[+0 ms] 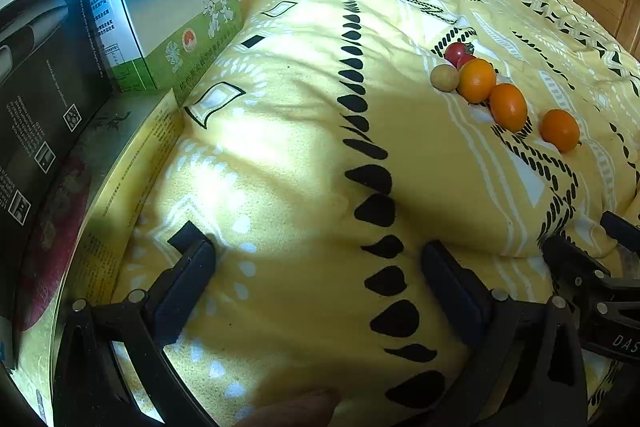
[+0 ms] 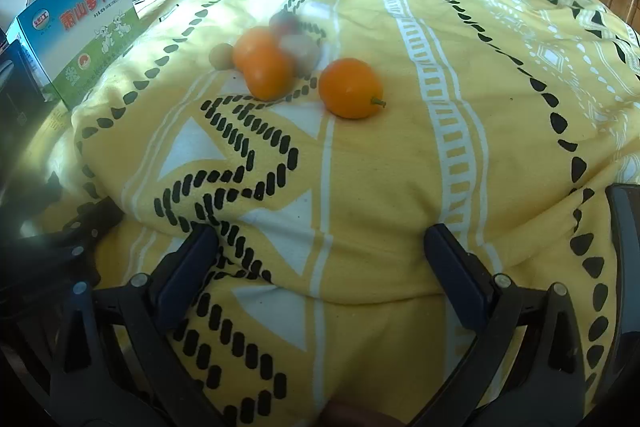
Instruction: Organize fruits
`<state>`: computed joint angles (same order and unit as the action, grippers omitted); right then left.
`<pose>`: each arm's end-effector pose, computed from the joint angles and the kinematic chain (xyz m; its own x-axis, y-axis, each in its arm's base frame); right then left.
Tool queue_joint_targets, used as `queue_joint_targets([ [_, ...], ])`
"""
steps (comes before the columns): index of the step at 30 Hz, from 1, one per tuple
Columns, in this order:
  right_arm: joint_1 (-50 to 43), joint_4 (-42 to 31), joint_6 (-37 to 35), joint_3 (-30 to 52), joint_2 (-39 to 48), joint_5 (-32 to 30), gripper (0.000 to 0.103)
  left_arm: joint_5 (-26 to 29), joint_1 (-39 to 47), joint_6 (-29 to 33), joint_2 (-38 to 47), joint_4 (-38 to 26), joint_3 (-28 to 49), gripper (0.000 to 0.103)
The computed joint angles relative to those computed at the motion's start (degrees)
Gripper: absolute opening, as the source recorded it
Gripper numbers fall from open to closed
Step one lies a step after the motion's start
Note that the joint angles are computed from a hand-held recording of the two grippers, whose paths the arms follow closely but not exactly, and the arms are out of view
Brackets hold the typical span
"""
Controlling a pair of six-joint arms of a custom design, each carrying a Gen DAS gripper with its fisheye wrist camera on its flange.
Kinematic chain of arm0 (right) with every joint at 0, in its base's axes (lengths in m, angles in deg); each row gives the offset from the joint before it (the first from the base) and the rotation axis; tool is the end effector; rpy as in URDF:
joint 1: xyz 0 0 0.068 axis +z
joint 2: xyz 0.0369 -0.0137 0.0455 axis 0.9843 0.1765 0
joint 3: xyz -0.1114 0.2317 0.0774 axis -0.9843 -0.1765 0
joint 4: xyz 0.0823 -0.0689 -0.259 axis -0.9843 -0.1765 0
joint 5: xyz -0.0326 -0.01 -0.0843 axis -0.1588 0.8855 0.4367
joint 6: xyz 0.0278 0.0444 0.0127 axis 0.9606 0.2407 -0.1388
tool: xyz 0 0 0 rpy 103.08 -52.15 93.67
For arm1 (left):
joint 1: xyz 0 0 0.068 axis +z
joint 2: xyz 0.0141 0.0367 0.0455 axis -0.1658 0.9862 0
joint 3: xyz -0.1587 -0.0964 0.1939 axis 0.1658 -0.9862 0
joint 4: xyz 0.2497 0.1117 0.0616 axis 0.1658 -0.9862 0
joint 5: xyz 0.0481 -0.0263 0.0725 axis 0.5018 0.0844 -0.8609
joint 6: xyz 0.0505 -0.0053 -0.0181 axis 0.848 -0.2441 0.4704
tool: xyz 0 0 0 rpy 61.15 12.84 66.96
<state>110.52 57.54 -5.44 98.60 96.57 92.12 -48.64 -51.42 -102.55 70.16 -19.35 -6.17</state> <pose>0.2418 0.1357 0.0041 -0.8156 -0.0699 -0.5744 -0.1224 0.9910 0.0532 0.2419 -0.1959 0.0028 -0.8134 -0.0426 -0.5802 -0.0792 0.9961 0.0380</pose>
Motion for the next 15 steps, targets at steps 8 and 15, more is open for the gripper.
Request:
queue_joint_targets([
  [8,0.01,-0.12,-0.05,0.14,0.07,0.11,0.103,0.03,0.19,0.29,0.24,0.01,0.21,0.103],
  [15,0.08,-0.11,-0.04,0.16,0.13,0.21,0.103,0.00,0.17,0.28,0.22,-0.05,0.24,0.103],
])
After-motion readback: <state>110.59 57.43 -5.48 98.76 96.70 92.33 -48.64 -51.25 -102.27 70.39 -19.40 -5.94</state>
